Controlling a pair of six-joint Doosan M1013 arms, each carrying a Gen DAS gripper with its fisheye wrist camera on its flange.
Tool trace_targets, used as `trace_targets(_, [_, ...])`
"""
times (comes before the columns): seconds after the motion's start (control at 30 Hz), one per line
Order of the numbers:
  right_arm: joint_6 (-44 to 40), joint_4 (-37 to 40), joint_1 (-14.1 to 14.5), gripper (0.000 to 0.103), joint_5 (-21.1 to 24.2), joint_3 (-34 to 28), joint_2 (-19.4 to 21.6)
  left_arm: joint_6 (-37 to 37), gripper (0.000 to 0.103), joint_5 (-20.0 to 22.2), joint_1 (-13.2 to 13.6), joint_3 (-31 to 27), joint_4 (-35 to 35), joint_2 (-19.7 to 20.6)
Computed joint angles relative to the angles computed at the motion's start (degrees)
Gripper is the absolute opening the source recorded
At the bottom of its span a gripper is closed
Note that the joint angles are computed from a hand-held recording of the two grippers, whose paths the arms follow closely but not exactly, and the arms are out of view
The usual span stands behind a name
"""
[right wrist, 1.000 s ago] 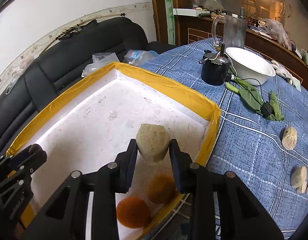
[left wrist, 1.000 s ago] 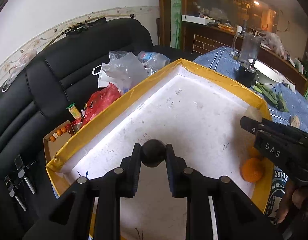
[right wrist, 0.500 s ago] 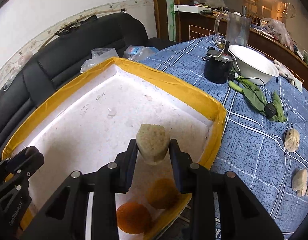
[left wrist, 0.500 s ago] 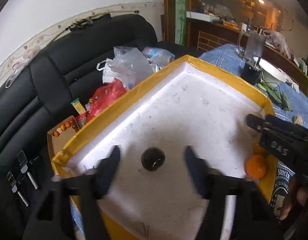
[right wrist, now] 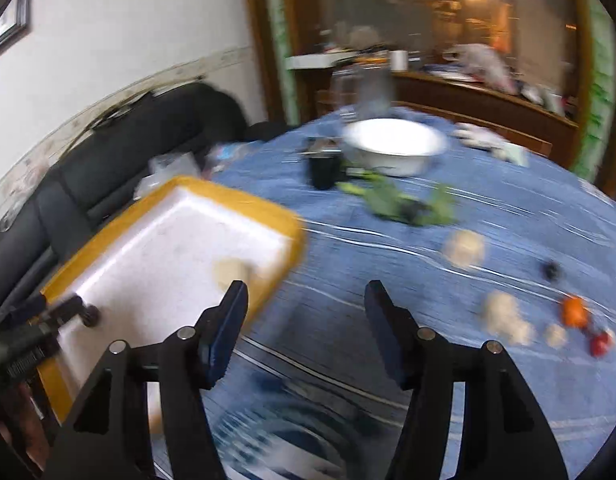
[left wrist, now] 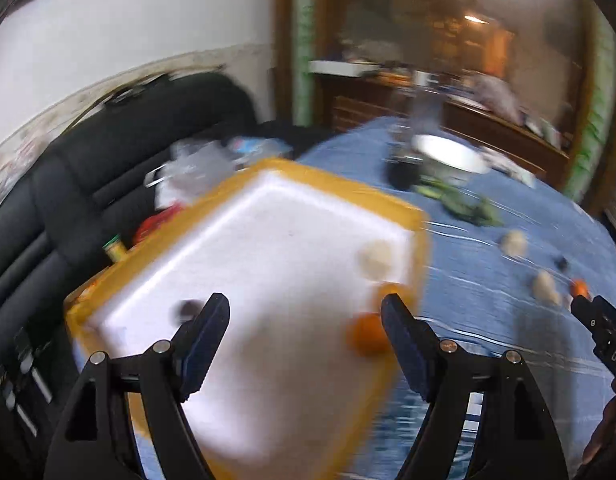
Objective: Organize fruits
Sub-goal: 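Open both tools to drop the plum and cake piece into the tray, then grasp a beige round cake with the left tool while the right tool grasps the red tomato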
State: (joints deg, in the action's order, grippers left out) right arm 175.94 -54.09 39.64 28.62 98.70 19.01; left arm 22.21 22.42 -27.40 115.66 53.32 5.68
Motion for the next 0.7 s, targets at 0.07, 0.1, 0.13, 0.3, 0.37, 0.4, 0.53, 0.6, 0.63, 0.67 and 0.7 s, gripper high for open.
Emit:
trace_targets(0.07, [4.64,-3.25,-0.19,0.062,1.30,3.63,-2.37,3.63,0.078,-0.59,-2.08,-0.85,-1.76,0.97])
trace_targets(0.1, [7.95,-5.33,-0.30,0.062,2.62,5.96,-3.82,5.43,0.078,-0.86,-3.02,-1.26,-2.86,1.49])
trace_targets(0.13, [10.80,-6.41,-0.68,0.062,4.04,8.42,-5.33,7.41,0.078,-1.23,-3.94,-1.68,-4.14,2.06])
trace_targets(0.3, [16.21,-1.00,-4.95,0.062,7.54,16.88,-9.81,19.41,0.078,-2.35,-7.75,-4.55,-12.65,5.82])
trace_targets(0.37, [16.98,1.12,-6.94,0.062,7.59,19.04,-10.49,23.20,0.078,-2.04,-8.64,-5.59,-15.46,7.04])
trace_targets(0.4, [16.53,2.49,-8.05,0.061,7.19,19.73,-10.61,25.30,0.078,-1.90,-8.96,-6.16,-17.24,7.63])
trace_targets(0.53, [14.06,5.44,-11.42,0.059,4.94,20.61,-10.25,31.59,0.078,-1.98,-9.71,-8.63,-22.42,10.21])
trace_targets(0.6, [12.33,6.35,-12.74,0.057,3.82,20.23,-9.71,32.81,0.078,-2.32,-9.98,-9.43,-23.69,11.04])
trace_targets(0.63, [12.10,6.09,-12.94,0.056,4.07,19.83,-9.44,34.01,0.078,-2.39,-10.07,-10.06,-24.82,11.63])
trace_targets(0.67, [11.18,6.52,-13.51,0.056,3.64,19.43,-9.12,35.29,0.078,-2.39,-10.19,-10.76,-26.11,12.25])
trace_targets(0.7, [10.99,6.54,-13.38,0.055,3.80,19.00,-8.86,36.34,0.078,-2.66,-10.24,-11.35,-27.27,12.79])
